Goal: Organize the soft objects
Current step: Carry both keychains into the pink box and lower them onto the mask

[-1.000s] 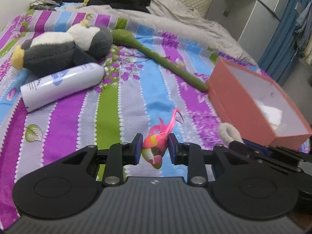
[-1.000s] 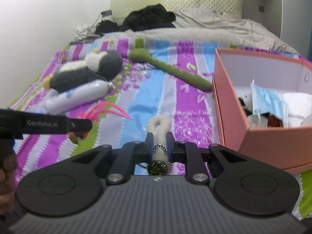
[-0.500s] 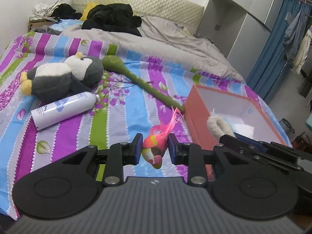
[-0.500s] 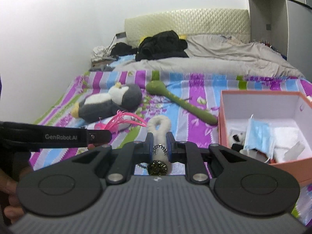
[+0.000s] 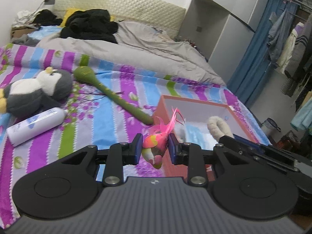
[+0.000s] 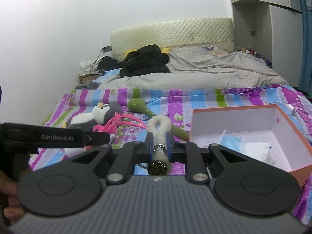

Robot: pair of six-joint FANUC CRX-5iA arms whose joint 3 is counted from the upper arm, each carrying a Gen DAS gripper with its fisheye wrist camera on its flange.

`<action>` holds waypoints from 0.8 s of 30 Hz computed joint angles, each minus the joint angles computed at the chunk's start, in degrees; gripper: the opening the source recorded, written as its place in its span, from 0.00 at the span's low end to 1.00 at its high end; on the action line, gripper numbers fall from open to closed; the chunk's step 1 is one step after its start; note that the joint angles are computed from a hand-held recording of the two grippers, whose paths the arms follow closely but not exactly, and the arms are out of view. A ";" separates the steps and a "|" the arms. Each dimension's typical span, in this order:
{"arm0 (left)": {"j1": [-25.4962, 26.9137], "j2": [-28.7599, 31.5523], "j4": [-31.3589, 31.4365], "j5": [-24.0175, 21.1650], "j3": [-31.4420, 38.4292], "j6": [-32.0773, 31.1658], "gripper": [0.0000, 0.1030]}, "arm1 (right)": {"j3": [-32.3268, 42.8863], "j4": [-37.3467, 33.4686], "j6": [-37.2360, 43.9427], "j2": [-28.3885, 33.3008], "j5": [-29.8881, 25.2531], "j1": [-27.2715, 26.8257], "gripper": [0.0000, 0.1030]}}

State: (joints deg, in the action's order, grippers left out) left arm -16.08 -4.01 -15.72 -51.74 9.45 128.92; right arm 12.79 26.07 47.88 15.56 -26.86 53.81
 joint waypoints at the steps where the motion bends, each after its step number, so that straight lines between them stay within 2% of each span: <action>1: -0.05 1.06 0.58 0.16 1.03 -0.67 0.32 | 0.10 0.06 0.02 0.01 -0.12 -0.40 0.17; 10: -0.41 11.85 6.58 0.47 10.04 -10.70 0.32 | 0.43 1.96 -4.37 1.48 -1.36 -4.58 0.17; 19: 0.39 24.70 12.12 -2.57 21.78 -17.29 0.32 | 8.07 -5.68 -0.45 7.17 -9.60 -9.06 0.17; 24: 0.85 31.47 14.80 -6.23 28.41 -20.19 0.32 | 13.65 -9.79 3.06 11.22 -13.94 -11.06 0.17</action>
